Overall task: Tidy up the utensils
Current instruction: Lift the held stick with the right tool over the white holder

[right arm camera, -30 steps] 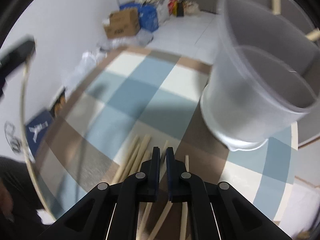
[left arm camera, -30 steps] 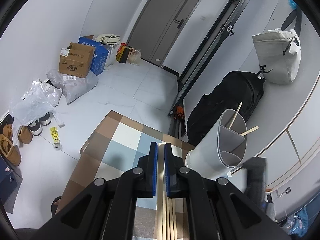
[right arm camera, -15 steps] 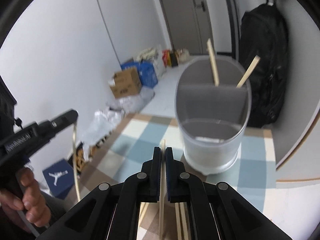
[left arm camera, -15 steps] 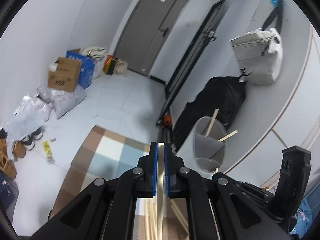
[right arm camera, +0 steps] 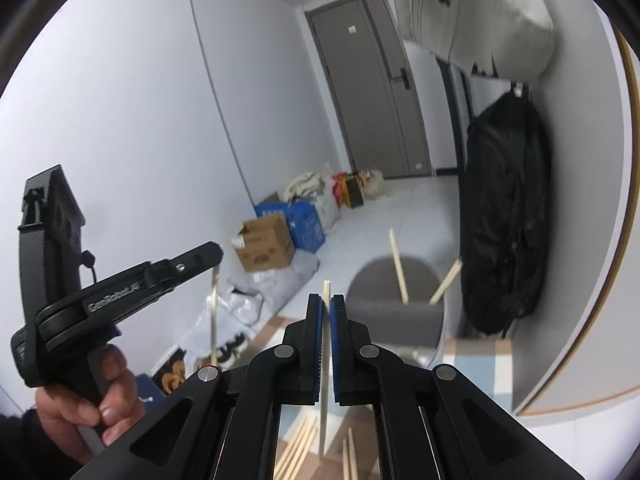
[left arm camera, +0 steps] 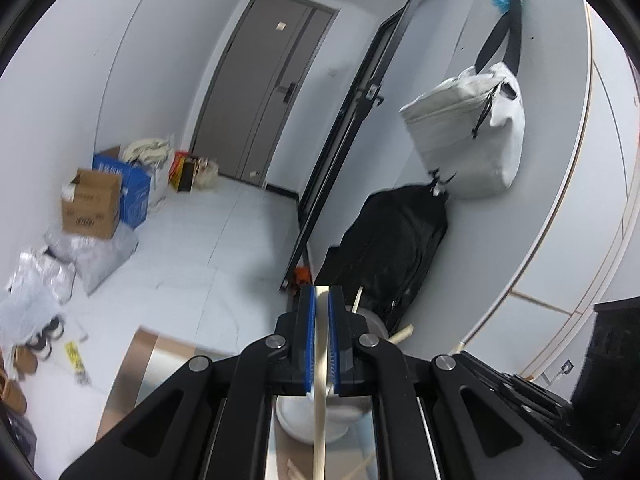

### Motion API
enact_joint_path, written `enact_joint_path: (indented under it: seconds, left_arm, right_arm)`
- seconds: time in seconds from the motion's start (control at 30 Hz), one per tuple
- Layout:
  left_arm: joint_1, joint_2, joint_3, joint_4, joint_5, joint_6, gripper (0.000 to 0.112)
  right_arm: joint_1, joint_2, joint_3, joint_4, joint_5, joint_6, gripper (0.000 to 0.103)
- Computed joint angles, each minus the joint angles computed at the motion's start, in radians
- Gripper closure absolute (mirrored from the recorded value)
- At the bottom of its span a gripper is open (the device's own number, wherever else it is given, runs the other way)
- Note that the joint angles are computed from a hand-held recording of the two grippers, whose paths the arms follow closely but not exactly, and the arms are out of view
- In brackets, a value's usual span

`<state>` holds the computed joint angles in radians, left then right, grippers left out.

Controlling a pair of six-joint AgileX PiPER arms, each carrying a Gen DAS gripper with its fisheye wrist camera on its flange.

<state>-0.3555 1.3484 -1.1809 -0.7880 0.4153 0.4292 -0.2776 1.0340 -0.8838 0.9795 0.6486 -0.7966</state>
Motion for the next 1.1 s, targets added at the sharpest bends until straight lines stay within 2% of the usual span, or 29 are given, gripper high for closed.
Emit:
enact_joint_path:
  seconds: [0.2, 0.37, 0.53, 0.83, 1.03, 1.1]
  left_arm:
    - [-0.054, 0.116, -0.181, 0.156, -0.069, -0.132, 0.110]
    - [-0.070, 0.239, -0.329, 0.213, -0.081, -0.180, 0.110]
    - [-0.067, 0.314, -0.394, 0.149, -0.086, -0.119, 0.110]
    - [-0.095, 0.413, -0.444, 0.099, -0.171, -0.025, 0.110]
    - [-0.115, 0.436, -0.420, -0.037, -0.240, 0.152, 0.110]
    - [-0.120, 0.441, -0.405, -0.152, -0.261, 0.282, 0.110]
  right_arm:
    - [-0.111, 0.072, -0.190, 0.036, 0.086, -0.035, 0.100]
    - [-0.142, 0.179, -0.321, 0.061, 0.082, -0.053, 0.100]
    - [-0.145, 0.272, -0.412, 0.079, 0.059, -0.073, 0.100]
    - [-0.098, 0.353, -0.445, 0.101, -0.033, -0.146, 0.100]
    - [-0.070, 0.364, -0.413, 0.134, -0.081, -0.217, 0.100]
    - [-0.048, 0.343, -0.380, 0.141, -0.111, -0.249, 0.100]
